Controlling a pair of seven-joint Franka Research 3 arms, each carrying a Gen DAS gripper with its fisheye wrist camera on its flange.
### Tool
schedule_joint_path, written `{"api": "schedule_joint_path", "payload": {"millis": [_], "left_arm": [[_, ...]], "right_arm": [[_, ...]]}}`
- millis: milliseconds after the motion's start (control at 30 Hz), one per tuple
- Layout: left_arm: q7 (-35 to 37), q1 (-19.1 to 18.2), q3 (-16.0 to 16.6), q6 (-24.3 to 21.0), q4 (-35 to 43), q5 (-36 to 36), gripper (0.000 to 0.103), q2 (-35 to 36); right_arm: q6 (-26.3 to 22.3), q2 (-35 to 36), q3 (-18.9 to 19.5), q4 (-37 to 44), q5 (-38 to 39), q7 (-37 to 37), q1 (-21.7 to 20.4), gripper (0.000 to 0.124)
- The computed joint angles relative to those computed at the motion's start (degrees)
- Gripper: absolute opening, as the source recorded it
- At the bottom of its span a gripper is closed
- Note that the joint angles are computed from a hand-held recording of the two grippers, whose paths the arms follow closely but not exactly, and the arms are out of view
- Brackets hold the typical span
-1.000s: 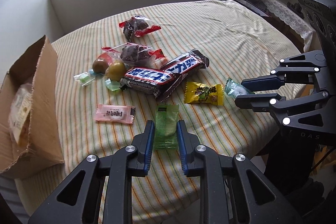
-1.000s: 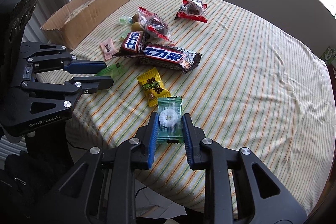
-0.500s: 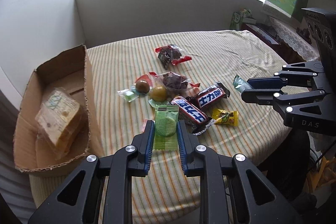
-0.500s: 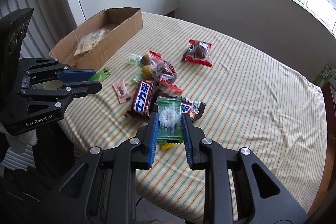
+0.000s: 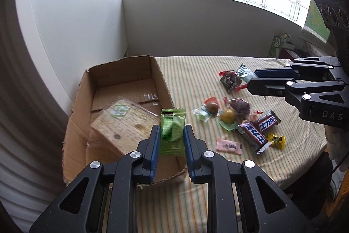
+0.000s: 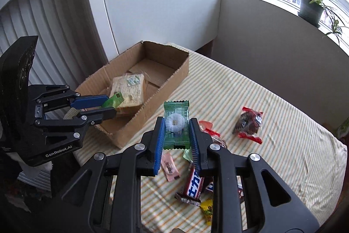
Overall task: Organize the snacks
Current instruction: 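Carry the mint pack into the box and release it onto the bread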
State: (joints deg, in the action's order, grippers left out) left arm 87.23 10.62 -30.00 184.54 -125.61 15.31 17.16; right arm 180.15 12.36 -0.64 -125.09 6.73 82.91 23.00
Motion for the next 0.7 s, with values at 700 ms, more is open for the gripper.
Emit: {"api": "schedule_joint_path", "payload": {"millis": [700], "left_arm": [[-6.06,-9.28,15.8,-0.05,3.36,1.83,0.025,1.95]], "right_arm": [[-10.37,15.28,6.04,21.59,6.5,-7.47,-1.7,0.043]]}}
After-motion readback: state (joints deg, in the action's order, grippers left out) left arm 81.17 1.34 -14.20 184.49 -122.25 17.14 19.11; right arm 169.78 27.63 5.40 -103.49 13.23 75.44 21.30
